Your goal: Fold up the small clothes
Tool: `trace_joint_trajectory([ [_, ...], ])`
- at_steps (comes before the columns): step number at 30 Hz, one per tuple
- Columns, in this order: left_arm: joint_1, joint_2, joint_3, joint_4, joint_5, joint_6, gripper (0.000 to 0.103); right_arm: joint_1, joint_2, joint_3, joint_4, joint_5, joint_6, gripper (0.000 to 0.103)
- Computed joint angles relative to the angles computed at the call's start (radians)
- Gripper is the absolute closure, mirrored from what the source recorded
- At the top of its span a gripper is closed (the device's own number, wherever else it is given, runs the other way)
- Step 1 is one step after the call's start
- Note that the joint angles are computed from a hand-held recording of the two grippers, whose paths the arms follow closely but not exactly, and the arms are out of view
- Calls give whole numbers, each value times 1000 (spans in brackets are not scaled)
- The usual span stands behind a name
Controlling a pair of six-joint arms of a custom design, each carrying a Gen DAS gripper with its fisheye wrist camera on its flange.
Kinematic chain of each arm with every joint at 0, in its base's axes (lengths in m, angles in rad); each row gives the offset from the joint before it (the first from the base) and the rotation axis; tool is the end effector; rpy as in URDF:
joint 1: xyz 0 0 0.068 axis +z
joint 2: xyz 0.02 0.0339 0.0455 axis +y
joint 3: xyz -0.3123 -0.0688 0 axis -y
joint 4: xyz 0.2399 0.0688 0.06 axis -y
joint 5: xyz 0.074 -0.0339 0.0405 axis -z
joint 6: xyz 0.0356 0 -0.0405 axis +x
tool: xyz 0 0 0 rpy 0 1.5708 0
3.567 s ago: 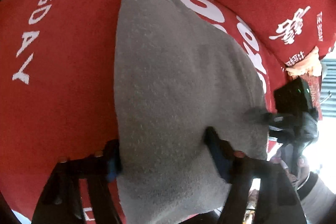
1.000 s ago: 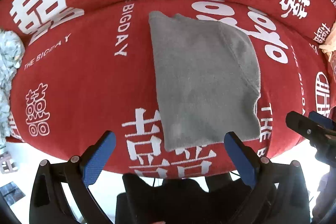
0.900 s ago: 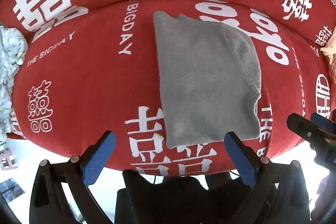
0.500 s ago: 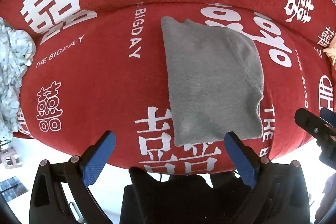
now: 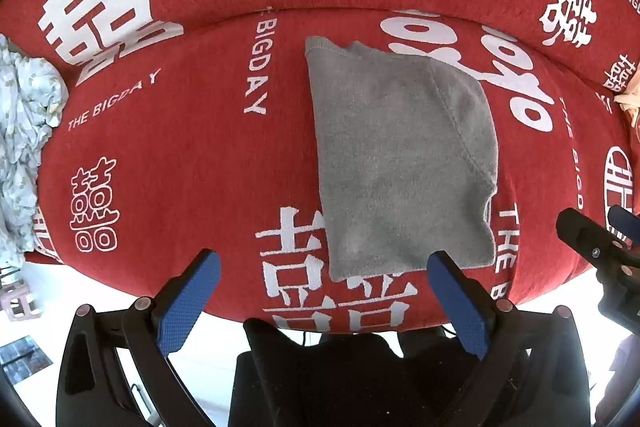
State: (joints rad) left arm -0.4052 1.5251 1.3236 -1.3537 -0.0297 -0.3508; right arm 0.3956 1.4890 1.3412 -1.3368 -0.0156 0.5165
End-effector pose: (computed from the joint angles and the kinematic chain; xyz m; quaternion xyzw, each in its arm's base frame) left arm 0.2343 -0.0994 0.3267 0.0271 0.9995 0.0109 0.0127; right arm 0.2305 0.0969 0.3396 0.0600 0.9972 0.0260 0.0352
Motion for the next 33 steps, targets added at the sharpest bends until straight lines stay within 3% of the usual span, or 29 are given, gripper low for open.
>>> trace_joint_trajectory([
  [33, 8, 10, 26, -15, -4, 36, 0, 0, 6, 13, 3, 3, 0, 0],
])
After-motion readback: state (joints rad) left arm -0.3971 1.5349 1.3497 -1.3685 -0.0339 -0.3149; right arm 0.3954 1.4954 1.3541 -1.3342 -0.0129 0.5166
